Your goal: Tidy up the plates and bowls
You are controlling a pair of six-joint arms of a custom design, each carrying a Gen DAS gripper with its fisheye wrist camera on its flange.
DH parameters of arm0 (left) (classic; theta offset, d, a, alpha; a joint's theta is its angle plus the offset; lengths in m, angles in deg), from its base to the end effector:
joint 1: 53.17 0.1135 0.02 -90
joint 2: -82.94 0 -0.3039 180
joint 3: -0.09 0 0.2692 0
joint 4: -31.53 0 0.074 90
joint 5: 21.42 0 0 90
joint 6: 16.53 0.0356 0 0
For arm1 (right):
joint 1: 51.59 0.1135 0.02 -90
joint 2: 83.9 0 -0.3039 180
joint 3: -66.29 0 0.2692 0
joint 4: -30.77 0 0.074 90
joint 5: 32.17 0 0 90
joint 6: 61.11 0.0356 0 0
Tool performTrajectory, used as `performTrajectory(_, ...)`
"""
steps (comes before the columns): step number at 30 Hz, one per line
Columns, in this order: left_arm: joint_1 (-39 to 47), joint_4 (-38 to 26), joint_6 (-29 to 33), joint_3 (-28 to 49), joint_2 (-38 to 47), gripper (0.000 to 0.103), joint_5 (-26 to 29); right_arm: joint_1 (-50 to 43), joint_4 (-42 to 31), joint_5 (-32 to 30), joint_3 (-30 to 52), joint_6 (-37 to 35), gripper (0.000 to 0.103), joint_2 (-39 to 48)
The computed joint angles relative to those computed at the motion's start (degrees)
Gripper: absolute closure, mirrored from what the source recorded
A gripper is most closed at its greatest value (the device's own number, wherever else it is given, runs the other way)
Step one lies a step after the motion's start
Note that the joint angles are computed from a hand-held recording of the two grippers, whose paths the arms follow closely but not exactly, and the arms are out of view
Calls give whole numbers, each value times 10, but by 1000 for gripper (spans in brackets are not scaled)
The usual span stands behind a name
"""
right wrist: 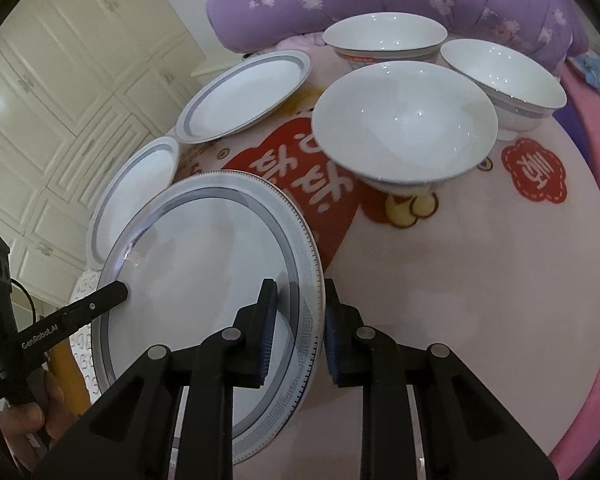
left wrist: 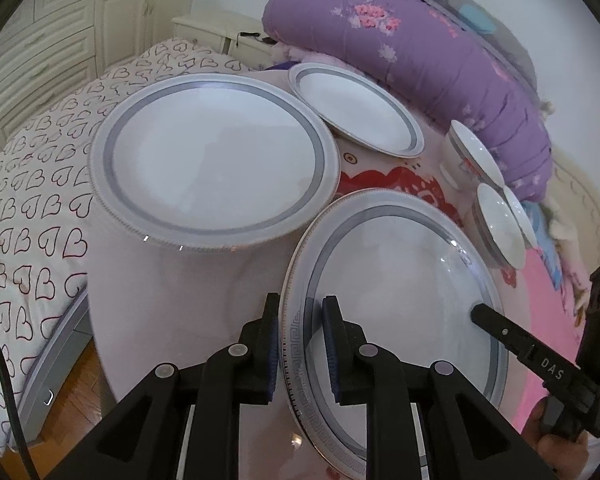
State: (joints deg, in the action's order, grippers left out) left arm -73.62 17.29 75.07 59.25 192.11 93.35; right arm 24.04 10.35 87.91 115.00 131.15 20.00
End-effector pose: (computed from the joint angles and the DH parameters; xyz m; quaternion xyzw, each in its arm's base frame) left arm 0.3124 -0.1324 0.0985 0.2290 0.9255 -0.2419 0.1805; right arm 0.0850 0.2598 0.0860 0.2523 0.9249 0.1162 0.2596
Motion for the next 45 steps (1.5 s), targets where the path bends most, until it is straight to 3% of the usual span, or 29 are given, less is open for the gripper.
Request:
performTrajectory(14,75,-32,75,-102,-110,86,15,74,-75,7,84,55,81,44)
performTrajectory(21,90,-39,90,-111,-107,86,12,81,-69,-5,100,59,81,73)
performTrajectory(34,71,20,83,-125,-82,84,-4,79,-69,-12,100,54,81,84)
performTrajectory(45,70,15,91,-119,-79,85,-4,77,-77,-18,98,45,78,78)
